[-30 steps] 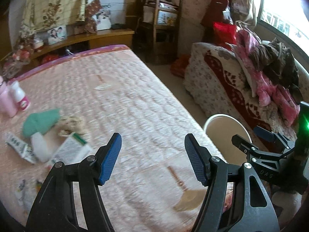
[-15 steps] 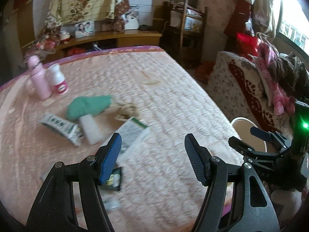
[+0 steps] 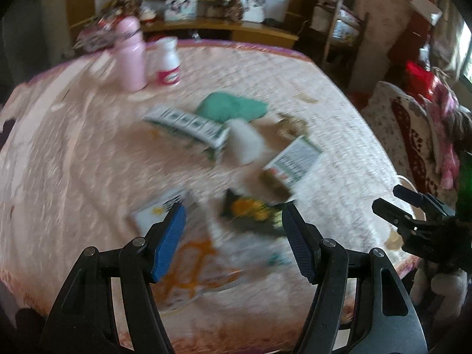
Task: Collect trash
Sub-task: 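Grasp the white-orange snack bag with the left tool while the right tool grasps the green packet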
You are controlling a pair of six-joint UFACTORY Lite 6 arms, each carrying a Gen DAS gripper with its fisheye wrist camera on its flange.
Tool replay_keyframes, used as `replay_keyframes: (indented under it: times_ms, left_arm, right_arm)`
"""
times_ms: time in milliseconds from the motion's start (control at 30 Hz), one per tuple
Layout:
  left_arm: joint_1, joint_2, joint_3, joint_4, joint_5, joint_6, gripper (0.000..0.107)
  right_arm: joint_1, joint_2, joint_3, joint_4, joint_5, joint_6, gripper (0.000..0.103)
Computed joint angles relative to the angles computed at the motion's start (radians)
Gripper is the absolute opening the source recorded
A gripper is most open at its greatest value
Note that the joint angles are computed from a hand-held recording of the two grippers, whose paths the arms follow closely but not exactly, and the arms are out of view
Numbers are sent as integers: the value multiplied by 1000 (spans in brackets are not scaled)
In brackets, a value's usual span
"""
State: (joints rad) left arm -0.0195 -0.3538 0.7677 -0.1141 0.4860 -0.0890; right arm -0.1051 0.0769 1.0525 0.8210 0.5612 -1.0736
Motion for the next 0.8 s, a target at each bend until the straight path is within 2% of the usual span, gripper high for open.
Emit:
replay_keyframes:
  times_ms: [300, 367, 533, 667, 733, 800]
  left_arm:
    - [169, 62, -131, -152, -38, 214, 67]
    - [233, 40, -159, -260, -32, 349, 68]
    - [327, 11, -159, -321, 11, 452, 68]
    - [350, 22, -148, -296, -22, 460, 68]
    - [366, 70, -130, -340, -21, 509, 68]
    - [358, 121, -119, -326, -41, 499, 69]
  right_arm:
    - [168, 63, 12, 42, 27, -1, 84]
    - [205, 96, 40, 69, 57, -24, 84]
    - [325, 208, 145, 70, 78, -19, 84]
    - [404, 310, 233, 15, 55, 34, 84]
    - [433, 364, 278, -23, 46, 63, 81]
    - [459, 414, 318, -90, 22, 121, 67]
